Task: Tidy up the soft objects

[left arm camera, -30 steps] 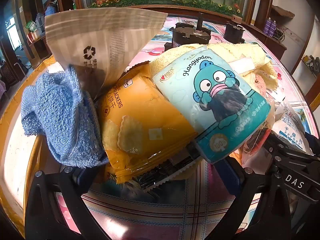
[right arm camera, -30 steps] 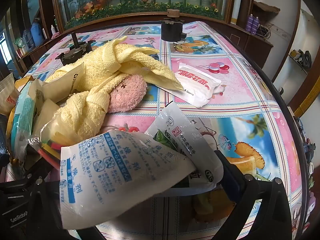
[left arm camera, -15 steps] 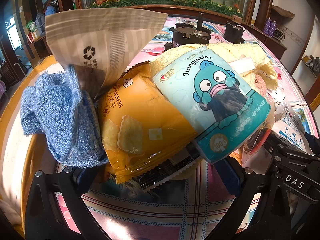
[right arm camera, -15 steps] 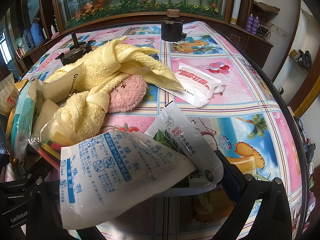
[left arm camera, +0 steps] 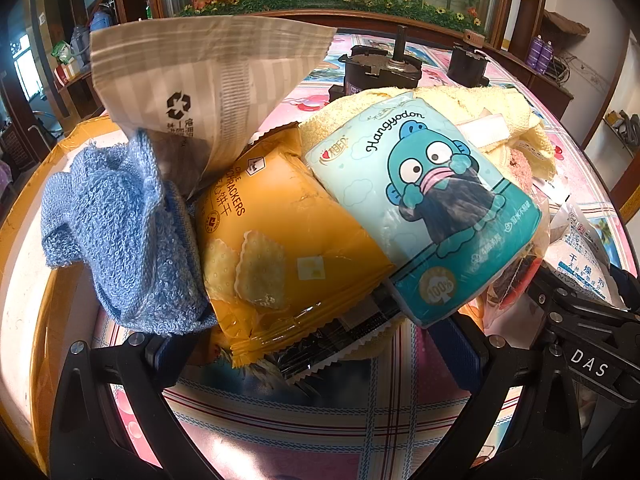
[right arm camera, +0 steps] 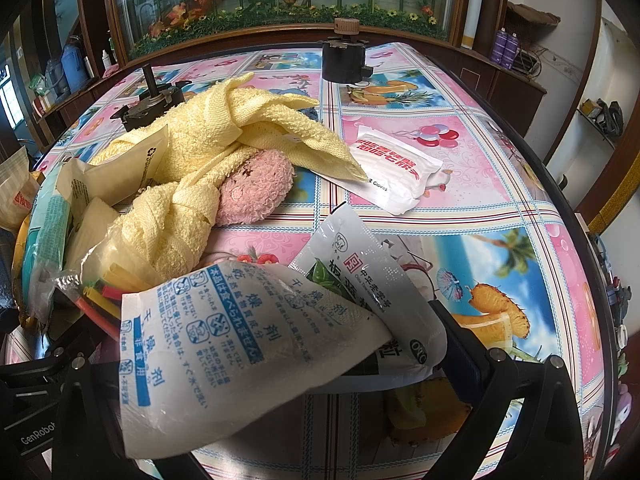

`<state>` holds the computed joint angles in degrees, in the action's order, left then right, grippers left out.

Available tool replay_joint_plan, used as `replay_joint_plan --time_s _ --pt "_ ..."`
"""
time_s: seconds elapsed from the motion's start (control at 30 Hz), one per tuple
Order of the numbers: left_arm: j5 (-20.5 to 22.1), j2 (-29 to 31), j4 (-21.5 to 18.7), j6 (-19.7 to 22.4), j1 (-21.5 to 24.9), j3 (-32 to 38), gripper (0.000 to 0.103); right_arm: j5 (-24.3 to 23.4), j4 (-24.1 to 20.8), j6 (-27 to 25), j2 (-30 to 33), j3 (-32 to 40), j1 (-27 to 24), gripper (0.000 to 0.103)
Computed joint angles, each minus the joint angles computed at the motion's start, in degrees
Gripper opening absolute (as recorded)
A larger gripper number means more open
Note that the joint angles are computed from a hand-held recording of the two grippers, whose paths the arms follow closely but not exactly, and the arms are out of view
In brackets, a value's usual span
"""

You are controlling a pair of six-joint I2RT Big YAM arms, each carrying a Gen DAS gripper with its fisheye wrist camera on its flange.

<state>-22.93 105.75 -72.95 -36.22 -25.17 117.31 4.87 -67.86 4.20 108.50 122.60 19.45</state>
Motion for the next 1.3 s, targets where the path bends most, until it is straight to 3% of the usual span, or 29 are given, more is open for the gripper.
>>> replay_joint_plan --time_s 0.4,0.57,0.87,1.13,1.23,1.3 --pt "-0.38 0.05 -0.25 -0.81 -0.28 -0.07 0.103 -0.11 0.22 -0.03 -0.15 -0.36 -0.06 0.103" --pt "1.01 1.52 -2.41 0.07 -0.42 2.56 0.103 -0.48 -0.11 -0.22 -0.04 -0.08 -0.22 0.103" --pt "0.56 0.2 -1.36 -0.49 -0.45 0.58 0.103 0.34 -5.35 1.56 2.39 4.41 -0.03 0.103" --pt "1.52 0.55 -2.97 0.61 -0.32 1.62 0.103 1.35 -5.5 2.35 2.36 4.43 0.17 0.103" --pt "2.45 -0.66 -1.66 1.09 -0.27 -0.1 0.103 1.27 -5.28 2.33 2.02 3.94 0.16 0.103" --pt "3.78 -3.48 2.17 0.82 -0.31 -4.05 0.097 2.02 -4.68 2.62 1.12 2.63 0.27 0.102"
